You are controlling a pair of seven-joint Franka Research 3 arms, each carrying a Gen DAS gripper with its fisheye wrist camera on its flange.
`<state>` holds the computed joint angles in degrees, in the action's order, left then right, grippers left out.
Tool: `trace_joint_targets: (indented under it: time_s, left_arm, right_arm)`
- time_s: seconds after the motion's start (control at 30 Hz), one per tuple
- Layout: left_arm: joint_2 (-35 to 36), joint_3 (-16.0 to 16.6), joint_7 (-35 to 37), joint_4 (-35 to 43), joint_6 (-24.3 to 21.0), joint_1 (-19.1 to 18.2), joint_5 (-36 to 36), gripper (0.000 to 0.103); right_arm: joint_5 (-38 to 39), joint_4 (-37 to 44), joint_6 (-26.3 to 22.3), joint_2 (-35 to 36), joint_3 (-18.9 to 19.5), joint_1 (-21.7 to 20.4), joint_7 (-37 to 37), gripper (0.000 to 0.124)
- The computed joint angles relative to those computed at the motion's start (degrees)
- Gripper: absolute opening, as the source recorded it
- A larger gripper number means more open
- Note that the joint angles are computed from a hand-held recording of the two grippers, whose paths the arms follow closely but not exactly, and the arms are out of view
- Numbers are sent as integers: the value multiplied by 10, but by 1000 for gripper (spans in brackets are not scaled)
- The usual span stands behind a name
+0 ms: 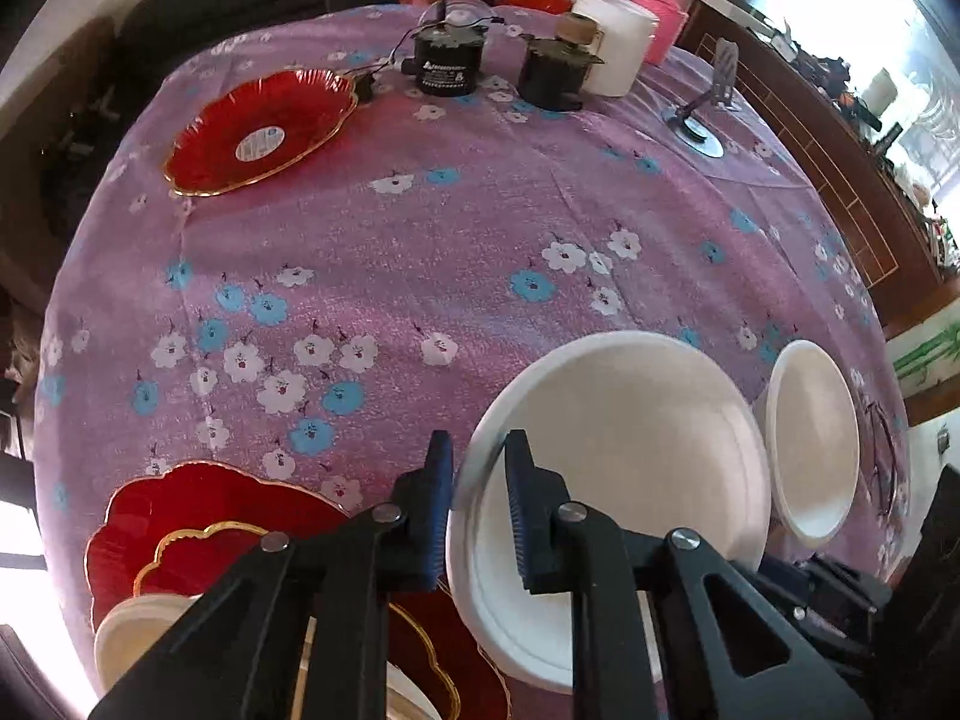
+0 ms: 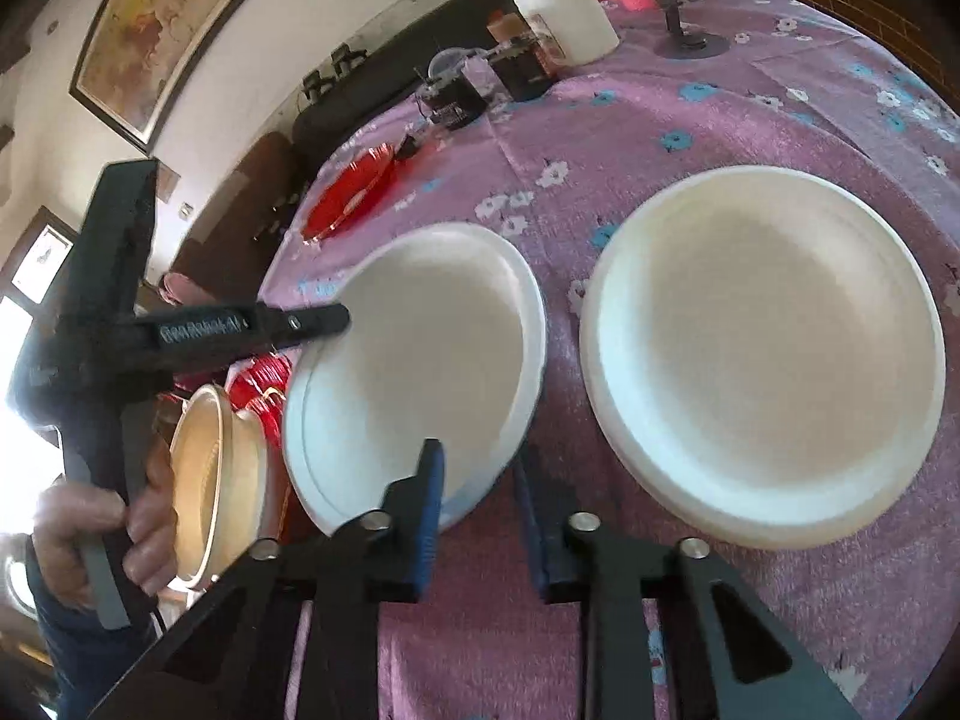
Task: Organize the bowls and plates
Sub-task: 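Move the left tool to the large white bowl and grasp its rim, then lift and carry the large white bowl with the left tool over the red stack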
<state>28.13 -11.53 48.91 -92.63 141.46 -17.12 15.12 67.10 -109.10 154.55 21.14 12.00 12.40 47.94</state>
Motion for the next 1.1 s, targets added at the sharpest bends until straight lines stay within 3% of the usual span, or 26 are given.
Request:
trace_joint_targets:
  time_s: [0.13, 0.33, 0.43, 0.6, 0.73, 0.83, 1.0, 1.1]
  left_arm:
    - [-21, -2, -4, -30, 27, 0, 1, 17]
    - [-66, 1, -36, -90, 81, -10, 24, 17]
    - [-99, -2, -53, -137, 122, -14, 39, 17]
    - [-150, -35, -25, -229, 194, -2, -2, 17]
    - [-173, -41, -35, -285, 231, -25, 10, 17]
    - [-170, -1, -129, -291, 228, -75, 124, 18]
    - [-159, 37, -296, -280, 205, -117, 303, 20]
    - [-156, 46, -393, -270, 180, -127, 400, 34]
  right_arm:
    - [22, -17, 41, -18, 5, 3, -32, 17]
    - [73, -39, 48, -49, 3, 1, -83, 16]
    - [103, -67, 28, -78, -5, 0, -114, 16]
    - [135, -140, -28, -140, -36, 3, -165, 16]
    - [114, -206, -45, -191, -58, 15, -181, 17]
    - [114, -229, -25, -203, -66, 27, -198, 18]
    - [156, -239, 27, -200, -65, 44, -251, 21]
    - [193, -236, 48, -195, -64, 49, -285, 24]
